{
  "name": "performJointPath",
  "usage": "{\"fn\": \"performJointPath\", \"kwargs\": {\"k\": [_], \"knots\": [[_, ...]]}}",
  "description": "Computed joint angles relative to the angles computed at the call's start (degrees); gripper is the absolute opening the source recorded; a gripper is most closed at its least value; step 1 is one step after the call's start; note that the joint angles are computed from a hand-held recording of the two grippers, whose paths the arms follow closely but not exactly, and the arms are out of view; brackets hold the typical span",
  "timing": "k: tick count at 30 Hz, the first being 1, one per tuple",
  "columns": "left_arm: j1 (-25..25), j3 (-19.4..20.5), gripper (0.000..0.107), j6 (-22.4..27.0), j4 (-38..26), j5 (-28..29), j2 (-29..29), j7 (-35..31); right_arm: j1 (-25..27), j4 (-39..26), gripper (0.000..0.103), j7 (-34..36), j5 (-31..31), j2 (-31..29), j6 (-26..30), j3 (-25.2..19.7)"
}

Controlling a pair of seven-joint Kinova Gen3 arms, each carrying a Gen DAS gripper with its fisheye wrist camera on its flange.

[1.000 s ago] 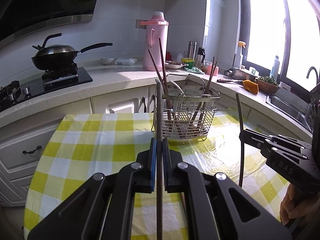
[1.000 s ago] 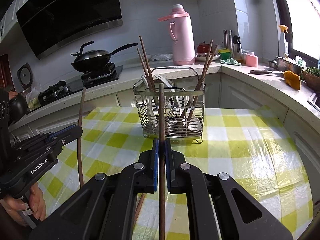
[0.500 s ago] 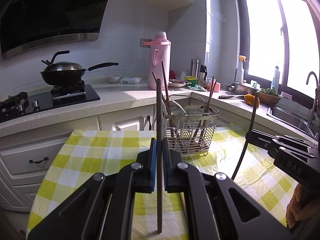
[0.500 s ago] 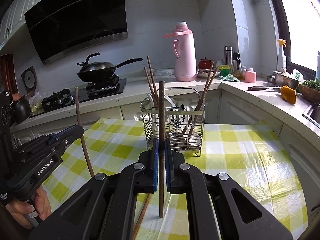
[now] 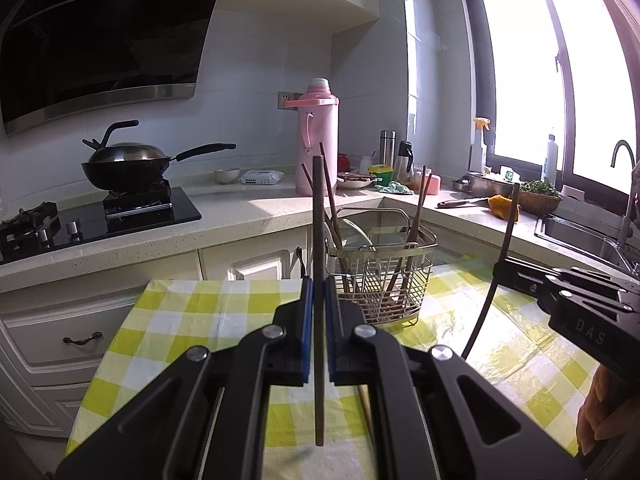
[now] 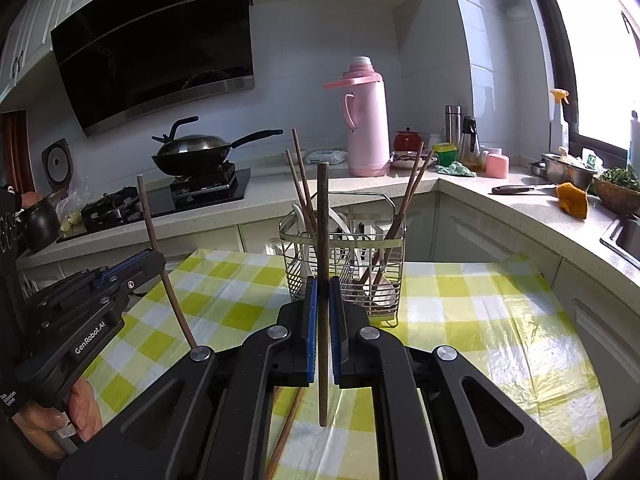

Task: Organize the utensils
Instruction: 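Lower both held chopsticks into the wire rack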

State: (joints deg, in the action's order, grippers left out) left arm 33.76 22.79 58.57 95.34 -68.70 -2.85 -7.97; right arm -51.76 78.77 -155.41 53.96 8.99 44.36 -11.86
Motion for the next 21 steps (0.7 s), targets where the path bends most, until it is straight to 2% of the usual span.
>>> {"fn": "performJointPath", "kwargs": {"k": [9,21], "knots": [[-0.19,-1.71,0.006,-1.48,-5.56,-3.09,1.89,-1.33,0.43,-5.01,0.006,2.73,1.52,0.89,-0.16,1.18],[0.5,-7.53,0.006,-5.5,-20.78,-2.4,7.35,-10.09,1.7,-20.24,0.006,15.86,-5.03,5.54,-0.76,5.59]]}}
